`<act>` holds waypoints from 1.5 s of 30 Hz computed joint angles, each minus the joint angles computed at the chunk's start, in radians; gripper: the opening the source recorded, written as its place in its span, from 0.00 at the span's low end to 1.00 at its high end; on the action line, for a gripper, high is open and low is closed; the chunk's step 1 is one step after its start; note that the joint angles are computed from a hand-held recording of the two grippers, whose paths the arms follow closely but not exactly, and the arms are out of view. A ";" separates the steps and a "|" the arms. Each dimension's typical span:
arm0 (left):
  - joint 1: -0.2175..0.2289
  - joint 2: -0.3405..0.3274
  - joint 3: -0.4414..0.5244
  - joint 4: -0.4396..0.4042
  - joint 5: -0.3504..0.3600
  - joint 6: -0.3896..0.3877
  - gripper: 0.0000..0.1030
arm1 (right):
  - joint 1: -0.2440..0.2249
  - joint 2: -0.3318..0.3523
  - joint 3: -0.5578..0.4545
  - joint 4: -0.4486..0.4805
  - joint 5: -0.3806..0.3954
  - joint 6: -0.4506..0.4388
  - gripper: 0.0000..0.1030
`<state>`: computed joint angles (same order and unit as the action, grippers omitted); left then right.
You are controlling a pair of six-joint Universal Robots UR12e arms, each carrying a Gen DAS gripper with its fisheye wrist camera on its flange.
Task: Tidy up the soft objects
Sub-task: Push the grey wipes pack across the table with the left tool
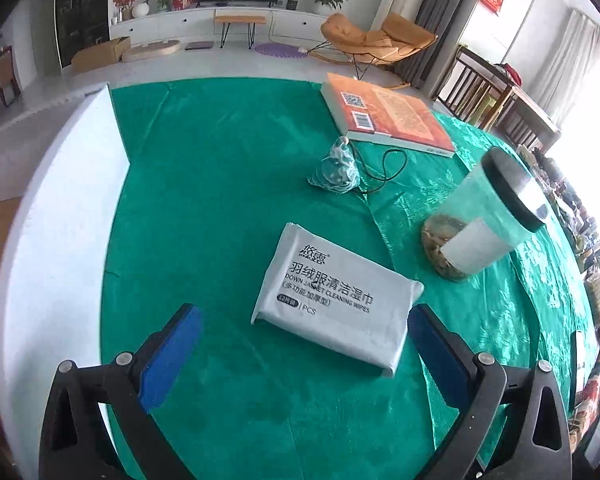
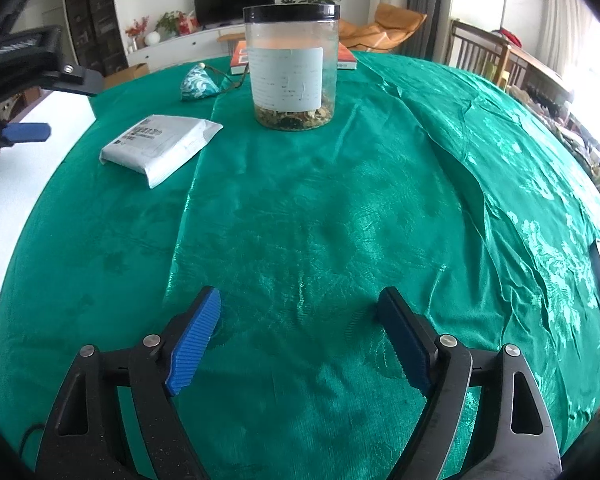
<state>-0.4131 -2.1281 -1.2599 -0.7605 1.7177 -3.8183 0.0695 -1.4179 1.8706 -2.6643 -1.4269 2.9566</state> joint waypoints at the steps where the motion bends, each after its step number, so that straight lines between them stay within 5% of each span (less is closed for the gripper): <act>1: 0.007 -0.007 0.002 0.001 -0.009 -0.015 0.99 | 0.000 0.000 0.000 0.001 0.001 -0.001 0.82; 5: 0.022 -0.032 0.004 0.010 0.007 -0.077 0.99 | -0.001 -0.001 0.000 0.003 0.005 -0.005 0.83; 9: 0.005 -0.051 0.007 0.036 0.022 0.047 0.99 | -0.001 -0.001 -0.001 0.008 0.010 -0.007 0.85; 15: -0.018 -0.064 0.015 0.091 -0.145 0.232 0.99 | 0.000 -0.002 0.000 0.009 0.010 -0.008 0.85; 21: -0.016 -0.083 0.027 0.168 -0.393 0.243 0.99 | 0.000 -0.002 0.000 0.009 0.011 -0.008 0.85; 25: -0.041 -0.057 0.005 0.150 -0.277 0.254 0.99 | 0.000 -0.001 0.000 0.009 0.011 -0.007 0.85; 29: -0.059 -0.026 -0.017 0.101 -0.048 0.160 0.99 | 0.000 -0.002 0.000 0.009 0.011 -0.007 0.86; 32: -0.067 -0.005 -0.051 0.096 0.062 0.090 0.99 | 0.000 -0.002 0.000 0.009 0.012 -0.007 0.86; 36: -0.094 -0.033 -0.004 -0.050 0.268 0.069 0.99 | 0.000 -0.002 0.000 0.008 0.012 -0.007 0.86; 40: -0.094 -0.057 0.029 -0.134 0.306 0.061 1.00 | 0.000 -0.002 0.000 0.008 0.012 -0.007 0.86; 45: -0.090 -0.094 0.086 -0.130 0.266 0.049 0.99 | 0.000 -0.002 0.001 0.008 0.013 -0.006 0.86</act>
<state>-0.5030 -2.2226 -1.1739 -0.8905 1.9834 -3.7696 0.0694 -1.4202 1.8712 -2.6564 -1.4140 2.9502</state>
